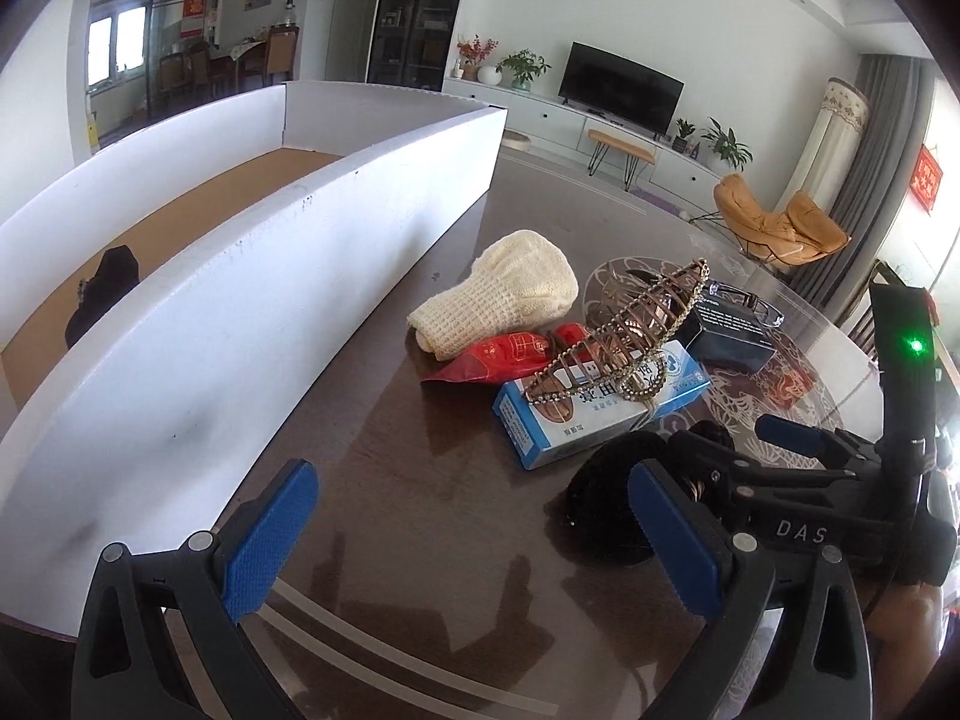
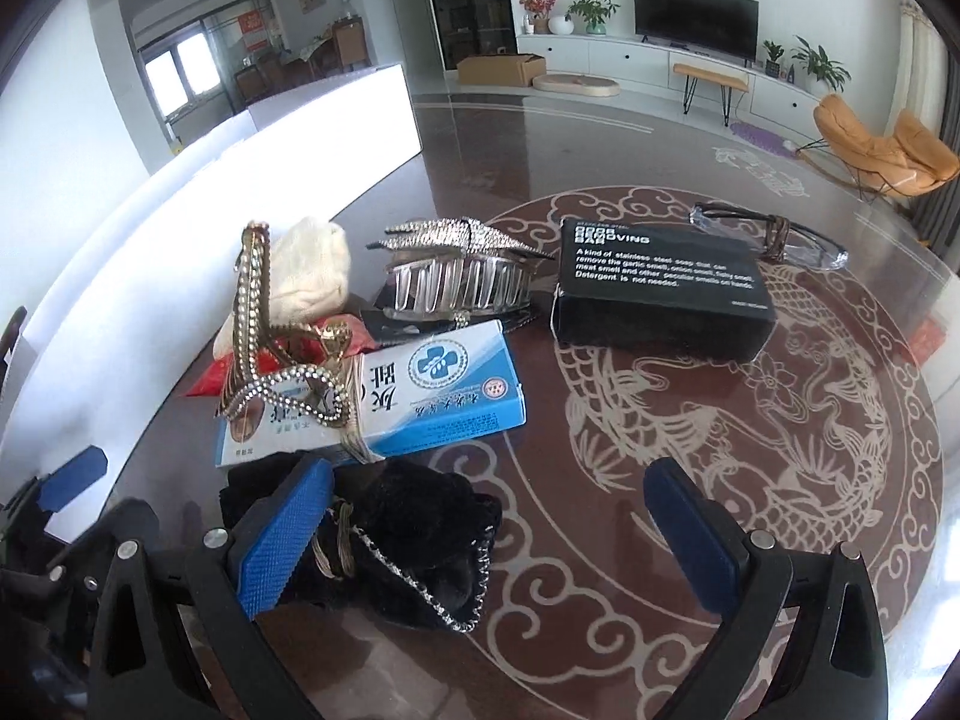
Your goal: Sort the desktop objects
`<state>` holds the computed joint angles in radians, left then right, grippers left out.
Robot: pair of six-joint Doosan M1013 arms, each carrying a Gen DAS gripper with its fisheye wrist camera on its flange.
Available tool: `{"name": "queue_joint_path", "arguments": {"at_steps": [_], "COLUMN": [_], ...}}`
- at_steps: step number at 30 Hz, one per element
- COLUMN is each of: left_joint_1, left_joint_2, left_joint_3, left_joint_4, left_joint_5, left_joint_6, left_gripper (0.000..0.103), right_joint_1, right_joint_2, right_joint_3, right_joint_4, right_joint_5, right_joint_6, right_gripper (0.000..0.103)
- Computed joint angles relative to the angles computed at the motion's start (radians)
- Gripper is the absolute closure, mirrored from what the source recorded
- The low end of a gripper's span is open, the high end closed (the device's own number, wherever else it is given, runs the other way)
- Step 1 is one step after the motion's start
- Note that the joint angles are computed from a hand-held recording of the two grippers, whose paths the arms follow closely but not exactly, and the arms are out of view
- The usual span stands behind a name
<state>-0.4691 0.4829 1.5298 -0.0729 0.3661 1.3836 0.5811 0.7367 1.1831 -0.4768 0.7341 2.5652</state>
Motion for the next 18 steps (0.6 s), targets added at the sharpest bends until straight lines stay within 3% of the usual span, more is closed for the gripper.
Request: {"name": "queue_joint_path", "arguments": {"at_steps": [2, 5, 9, 11, 13, 16, 18], "left_joint_1": [-0.001, -0.006, -0.010, -0.010, -0.009, -0.007, -0.008], "left_joint_2": [0.003, 0.006, 0.008, 0.008, 0.008, 0.012, 0.013], "left_joint_3": [-0.004, -0.007, -0.008, -0.007, -0.008, -0.012, -0.012], "left_joint_4": [-0.004, -0.001, -0.003, -0.008, -0.020, -0.019, -0.008], "left_joint_5": [0.003, 0.019, 0.024, 0.023, 0.026, 0.037, 0.041], "left_joint_6": [0.005, 0.017, 0.036, 0.041, 0.044, 0.026, 0.013], "left_gripper": [0.000, 0.000, 0.000, 0.000, 0.000, 0.000, 0.000], "right_joint_1": [0.006, 0.018, 0.033, 0.047, 0.049, 0.034, 0.026], "right_joint_2": [-0.011, -0.041, -0.049, -0.068, -0.107, -0.150, -0.119], "right_joint_3": [0.023, 0.064, 0.074, 0.098, 0.142, 0.182, 0.117], "right_joint_4": [-0.011, -0.065, -0.155, -0.226, -0.245, -0.234, -0.207], "right_joint_5": [-0.013, 0.064, 0.324, 0.370, 0.291, 0.076, 0.044], "right_joint_6": [-0.034, -0.018, -0.003, 0.034, 0.098, 0.180, 0.144], "right_gripper": [0.000, 0.000, 0.000, 0.000, 0.000, 0.000, 0.000]}}
